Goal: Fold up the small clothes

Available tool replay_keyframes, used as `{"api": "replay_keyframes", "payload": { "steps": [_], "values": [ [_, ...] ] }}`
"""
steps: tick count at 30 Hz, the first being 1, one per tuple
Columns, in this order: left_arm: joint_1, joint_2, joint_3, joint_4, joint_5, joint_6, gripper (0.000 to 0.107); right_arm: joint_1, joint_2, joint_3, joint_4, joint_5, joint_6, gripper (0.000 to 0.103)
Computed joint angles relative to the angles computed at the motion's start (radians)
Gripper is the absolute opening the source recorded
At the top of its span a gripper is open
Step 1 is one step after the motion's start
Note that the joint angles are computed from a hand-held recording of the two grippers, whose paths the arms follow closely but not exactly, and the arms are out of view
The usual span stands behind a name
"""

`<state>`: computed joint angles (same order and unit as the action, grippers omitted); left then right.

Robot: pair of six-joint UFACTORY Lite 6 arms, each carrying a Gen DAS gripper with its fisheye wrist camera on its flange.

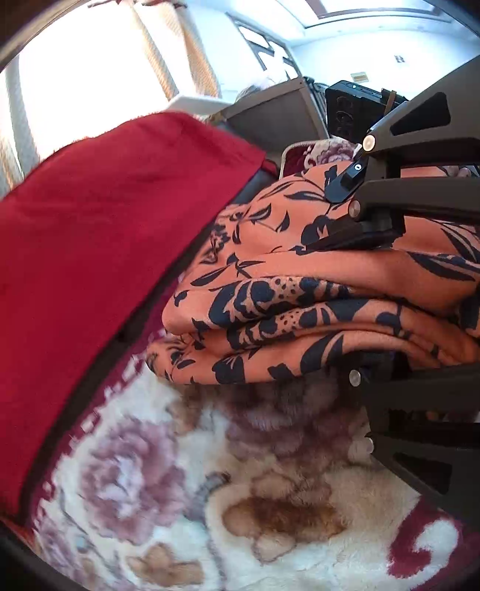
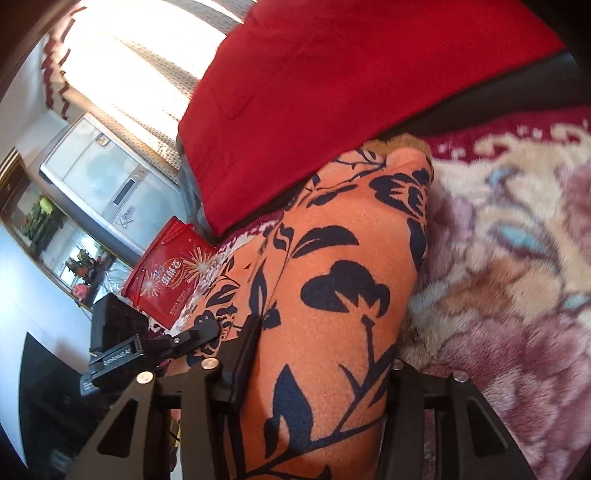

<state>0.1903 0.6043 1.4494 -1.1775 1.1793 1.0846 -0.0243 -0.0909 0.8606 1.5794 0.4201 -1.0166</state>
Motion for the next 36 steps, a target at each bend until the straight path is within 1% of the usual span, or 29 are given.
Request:
{"api": "replay_keyframes", "payload": {
  "steps": [3, 6, 9, 10, 12, 15, 18, 19, 20, 21, 22, 23, 24, 26, 28, 30, 32, 33, 34, 35, 36],
  "values": [
    [-0.004, -0.084, -0.077, -0.030, 0.015, 0.047, 0.040, -0.024, -0.095, -0.037, -0.052, -0.003, 0.025, 0.047],
    [-0.023, -0.197, -0.179, -0.060, 0.016, 0.099, 0.040, -0.065, -0.222, -0.085, -0.155, 0.015, 0.083, 0.047],
    [-0.053, -0.309, -0.277, -0.077, 0.006, 0.139, 0.040, -0.145, -0.372, -0.143, -0.291, 0.063, 0.147, 0.047],
    [-0.077, -0.343, -0.309, -0.088, -0.012, 0.148, 0.040, -0.183, -0.422, -0.163, -0.329, 0.090, 0.163, 0.047],
    [-0.147, -0.420, -0.380, -0.108, -0.081, 0.163, 0.040, -0.283, -0.498, -0.195, -0.372, 0.171, 0.160, 0.047],
    [-0.269, -0.505, -0.462, -0.100, -0.210, 0.144, 0.040, -0.484, -0.535, -0.220, -0.395, 0.341, 0.114, 0.047],
    [-0.394, -0.543, -0.521, -0.007, -0.355, 0.063, 0.040, -0.646, -0.481, -0.215, -0.470, 0.488, 0.082, 0.047],
    [-0.431, -0.538, -0.530, 0.031, -0.397, 0.021, 0.041, -0.671, -0.451, -0.209, -0.502, 0.514, 0.082, 0.047],
    [-0.467, -0.550, -0.549, 0.072, -0.459, -0.020, 0.042, -0.700, -0.412, -0.205, -0.543, 0.540, 0.085, 0.048],
    [-0.487, -0.582, -0.573, 0.089, -0.507, -0.024, 0.045, -0.731, -0.368, -0.203, -0.590, 0.551, 0.102, 0.054],
    [-0.496, -0.588, -0.568, 0.107, -0.515, -0.033, 0.047, -0.771, -0.339, -0.206, -0.606, 0.574, 0.100, 0.058],
    [-0.494, -0.589, -0.551, 0.143, -0.507, -0.067, 0.049, -0.814, -0.324, -0.206, -0.602, 0.610, 0.082, 0.058],
    [-0.491, -0.598, -0.542, 0.189, -0.502, -0.118, 0.054, -0.845, -0.338, -0.197, -0.616, 0.634, 0.079, 0.060],
    [-0.464, -0.632, -0.536, 0.245, -0.483, -0.181, 0.055, -0.881, -0.386, -0.179, -0.665, 0.651, 0.105, 0.062],
    [-0.431, -0.732, -0.582, 0.280, -0.478, -0.213, 0.056, -0.931, -0.467, -0.165, -0.715, 0.656, 0.126, 0.062],
    [-0.444, -0.824, -0.635, 0.343, -0.546, -0.258, 0.057, -0.997, -0.542, -0.151, -0.727, 0.665, 0.106, 0.062],
    [-0.464, -0.896, -0.671, 0.409, -0.603, -0.309, 0.058, -1.137, -0.589, -0.142, -0.644, 0.750, 0.015, 0.062],
    [-0.473, -0.920, -0.679, 0.447, -0.625, -0.343, 0.058, -1.169, -0.595, -0.139, -0.610, 0.772, -0.006, 0.062],
    [-0.503, -0.930, -0.682, 0.509, -0.662, -0.406, 0.060, -1.183, -0.602, -0.134, -0.588, 0.788, -0.014, 0.061],
    [-0.550, -0.936, -0.686, 0.614, -0.706, -0.508, 0.061, -1.162, -0.613, -0.132, -0.582, 0.778, 0.000, 0.060],
    [-0.582, -0.927, -0.682, 0.697, -0.729, -0.589, 0.061, -1.099, -0.636, -0.132, -0.588, 0.735, 0.042, 0.055]
  ]
}}
